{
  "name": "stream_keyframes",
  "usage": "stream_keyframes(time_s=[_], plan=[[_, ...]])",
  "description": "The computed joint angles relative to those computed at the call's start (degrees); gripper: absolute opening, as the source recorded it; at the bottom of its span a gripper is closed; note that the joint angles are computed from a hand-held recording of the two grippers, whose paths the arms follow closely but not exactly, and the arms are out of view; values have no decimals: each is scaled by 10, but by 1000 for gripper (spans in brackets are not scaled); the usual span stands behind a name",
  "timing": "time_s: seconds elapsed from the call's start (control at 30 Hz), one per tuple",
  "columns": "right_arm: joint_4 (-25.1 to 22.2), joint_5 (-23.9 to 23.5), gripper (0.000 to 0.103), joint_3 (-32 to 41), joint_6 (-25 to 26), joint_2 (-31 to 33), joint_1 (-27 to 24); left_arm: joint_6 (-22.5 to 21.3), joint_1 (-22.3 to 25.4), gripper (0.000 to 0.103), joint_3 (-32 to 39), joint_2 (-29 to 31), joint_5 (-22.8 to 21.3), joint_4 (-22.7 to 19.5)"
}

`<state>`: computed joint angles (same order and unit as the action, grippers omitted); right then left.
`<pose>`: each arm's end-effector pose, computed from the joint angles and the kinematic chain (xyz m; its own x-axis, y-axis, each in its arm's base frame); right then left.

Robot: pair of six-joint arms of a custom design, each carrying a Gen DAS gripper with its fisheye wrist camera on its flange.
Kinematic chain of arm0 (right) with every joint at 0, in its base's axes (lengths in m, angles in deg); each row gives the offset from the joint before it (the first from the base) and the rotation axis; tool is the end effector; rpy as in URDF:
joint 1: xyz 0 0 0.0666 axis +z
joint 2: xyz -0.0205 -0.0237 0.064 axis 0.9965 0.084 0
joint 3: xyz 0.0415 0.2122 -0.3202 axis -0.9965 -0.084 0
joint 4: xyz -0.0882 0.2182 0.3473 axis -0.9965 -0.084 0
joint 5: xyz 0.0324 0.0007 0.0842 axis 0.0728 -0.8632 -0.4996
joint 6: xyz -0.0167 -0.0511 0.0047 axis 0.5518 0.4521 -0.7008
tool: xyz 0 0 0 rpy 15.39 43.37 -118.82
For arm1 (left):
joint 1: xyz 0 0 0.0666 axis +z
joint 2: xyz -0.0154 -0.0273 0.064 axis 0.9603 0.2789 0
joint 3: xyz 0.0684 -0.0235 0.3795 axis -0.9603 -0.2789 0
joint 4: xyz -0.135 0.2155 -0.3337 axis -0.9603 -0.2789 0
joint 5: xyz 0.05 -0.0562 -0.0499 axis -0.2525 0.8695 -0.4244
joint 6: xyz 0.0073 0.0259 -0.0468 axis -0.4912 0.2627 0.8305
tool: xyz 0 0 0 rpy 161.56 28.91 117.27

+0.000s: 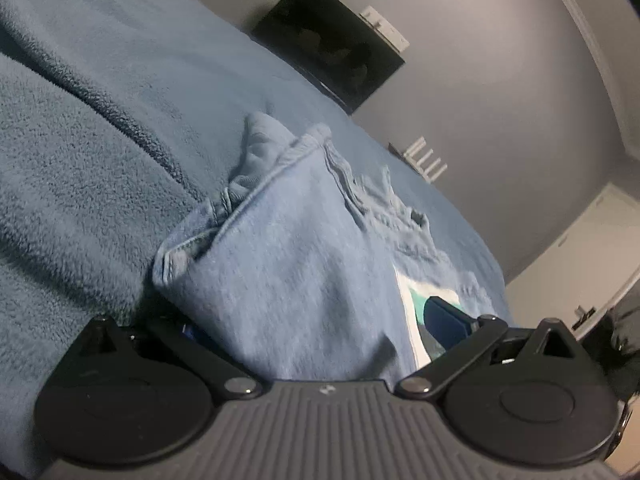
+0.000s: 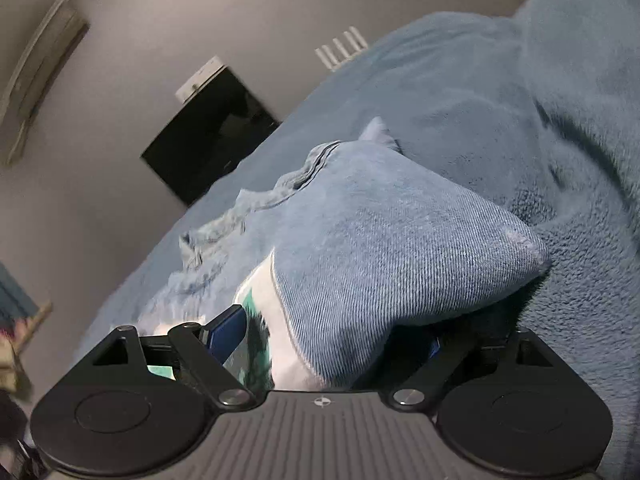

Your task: Fold large clothes

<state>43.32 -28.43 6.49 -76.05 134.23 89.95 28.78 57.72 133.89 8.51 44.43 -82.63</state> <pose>0.4481 0.0322 0.4229 -0.2579 0.6964 -0.6697 0.3227 0.7154 0.6197 0.6039 -0.1879 0.4529 -0.6458 -0.4300 -0.6309 0.2166 0.6892 -0.6914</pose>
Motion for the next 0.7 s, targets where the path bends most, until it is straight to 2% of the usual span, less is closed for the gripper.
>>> stream_keyframes(time_s=[0.03,0.1,0.17,0.2,0.27,0.33,0.37,0.4,0.47,0.53,0.63,0.7], plan=[[5,-6,87,0,-9,2,-4,7,0,101,0,1,-1,6],[10,-12,81,2,-35,3,-13,26,0,87,5,4,-12,11],[16,-6,74,5,-65,-2,-14,46,2,54,10,6,-27,5],[23,4,74,5,-56,-4,-10,51,3,48,9,6,-37,1],[19,19,74,14,1,7,-2,40,5,45,19,15,-33,-15],[3,8,71,20,-17,25,-11,21,2,41,24,17,-39,-24],[15,0,69,13,-33,27,-16,19,1,35,26,17,-40,-25],[13,9,67,16,-27,28,-12,17,1,31,29,18,-40,-26],[-1,43,47,35,30,33,6,17,0,21,35,15,-35,-25],[-8,72,38,48,71,30,21,-8,-3,17,46,10,-34,-29],[-4,85,22,43,93,5,33,-15,-4,11,51,-4,-20,-28],[-13,75,18,41,95,-12,33,-12,-2,10,44,-17,-11,-33]])
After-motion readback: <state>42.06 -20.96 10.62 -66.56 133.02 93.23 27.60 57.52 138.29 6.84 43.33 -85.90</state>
